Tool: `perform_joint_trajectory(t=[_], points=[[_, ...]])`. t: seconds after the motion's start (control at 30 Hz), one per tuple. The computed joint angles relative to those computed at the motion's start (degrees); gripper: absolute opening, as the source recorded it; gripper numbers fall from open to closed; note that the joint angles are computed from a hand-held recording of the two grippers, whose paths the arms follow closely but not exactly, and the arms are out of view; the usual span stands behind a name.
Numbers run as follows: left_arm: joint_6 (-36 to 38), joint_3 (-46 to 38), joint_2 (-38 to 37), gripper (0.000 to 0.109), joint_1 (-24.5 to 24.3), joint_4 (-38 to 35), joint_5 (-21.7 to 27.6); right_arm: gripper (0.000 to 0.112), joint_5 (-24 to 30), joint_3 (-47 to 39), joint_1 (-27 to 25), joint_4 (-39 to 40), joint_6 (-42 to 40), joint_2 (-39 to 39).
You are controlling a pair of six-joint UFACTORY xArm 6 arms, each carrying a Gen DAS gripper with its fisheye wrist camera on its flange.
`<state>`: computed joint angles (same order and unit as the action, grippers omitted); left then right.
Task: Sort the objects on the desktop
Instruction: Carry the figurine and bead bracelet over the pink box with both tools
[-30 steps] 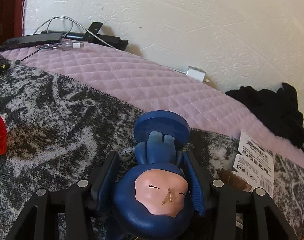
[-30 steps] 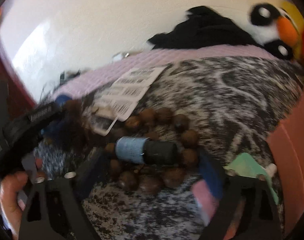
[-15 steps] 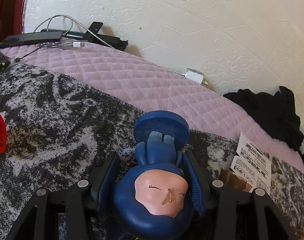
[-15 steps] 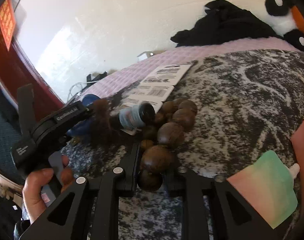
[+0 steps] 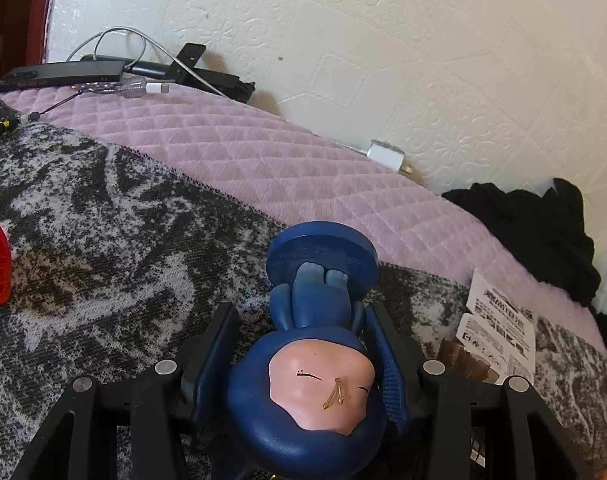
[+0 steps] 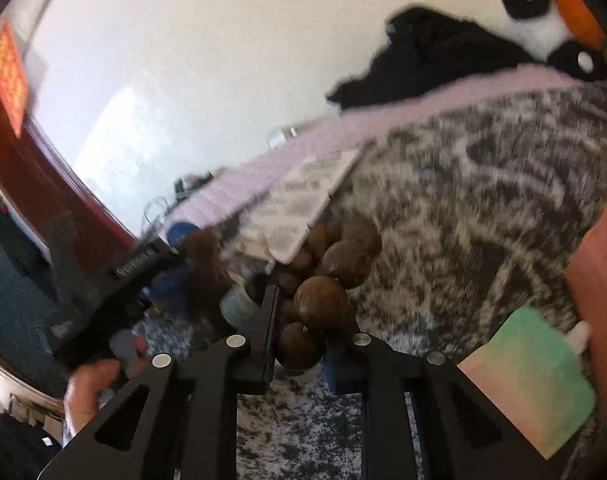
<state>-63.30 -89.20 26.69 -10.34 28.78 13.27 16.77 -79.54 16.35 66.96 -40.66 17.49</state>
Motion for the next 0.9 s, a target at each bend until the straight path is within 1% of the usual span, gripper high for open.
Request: perform_joint_trajectory(t=[0.1, 0.17, 0.3, 0.4, 0.47, 0.53, 0.57, 0.6, 0.7, 0.8, 0.83, 0.9], points=[[-3.1, 1.2, -0.8, 0.054, 0.4, 2.6, -1.5, 0.019, -3.5, 0.9, 1.4, 9.0, -10.8, -2.6], [-8.0, 2.4, -2.1, 0.054, 0.8, 7.3, -2.2, 0.019, -5.6, 1.5, 2.4, 14.9, -17.9, -4.6], [-13.7, 4.1, -4.3, 0.054, 1.1, 12.7, -2.1, 0.019, -7.0, 2.1, 3.3, 24.4, -28.7, -7.8], [-20.3, 8.2, -8.9, 0.054, 0.8, 16.8, -2.0, 0.019, -8.1, 2.7, 3.9, 31.2, -36.3, -10.6], [-22.2, 12.0, -12.7, 0.054, 0.3, 16.4, -2.0, 0.019, -9.8, 2.8, 4.6, 34.1, -40.2, -12.4], [-22.5, 15.9, -17.1, 0.054, -0.7, 14.6, -1.1, 0.019, -11.2, 3.5, 5.3, 34.7, -41.0, -14.5], [-23.5, 18.3, -20.3, 0.054, -1.5, 14.7, -0.1, 0.019, -11.9, 4.7, 5.8, 33.7, -39.4, -16.2], [-24.2, 20.5, -23.5, 0.054, -2.2, 14.7, 1.0, 0.019, -12.1, 6.4, 6.2, 31.1, -35.8, -18.1], [-24.8, 24.9, -31.3, 0.054, -4.4, 14.4, 4.4, 0.019, -11.2, 13.0, 7.2, 17.4, -19.2, -25.3], [-24.9, 27.8, -40.0, 0.054, -8.2, 14.9, 10.9, 0.019, -10.1, 19.7, 8.3, 3.1, -3.6, -33.8], [-25.3, 28.6, -43.5, 0.054, -10.2, 15.8, 14.4, 0.019, -9.8, 22.0, 8.6, -1.8, 1.3, -37.0], [-26.1, 29.8, -48.6, 0.054, -13.7, 17.1, 19.0, 0.019, -8.7, 26.7, 8.9, -11.6, 10.8, -44.1]])
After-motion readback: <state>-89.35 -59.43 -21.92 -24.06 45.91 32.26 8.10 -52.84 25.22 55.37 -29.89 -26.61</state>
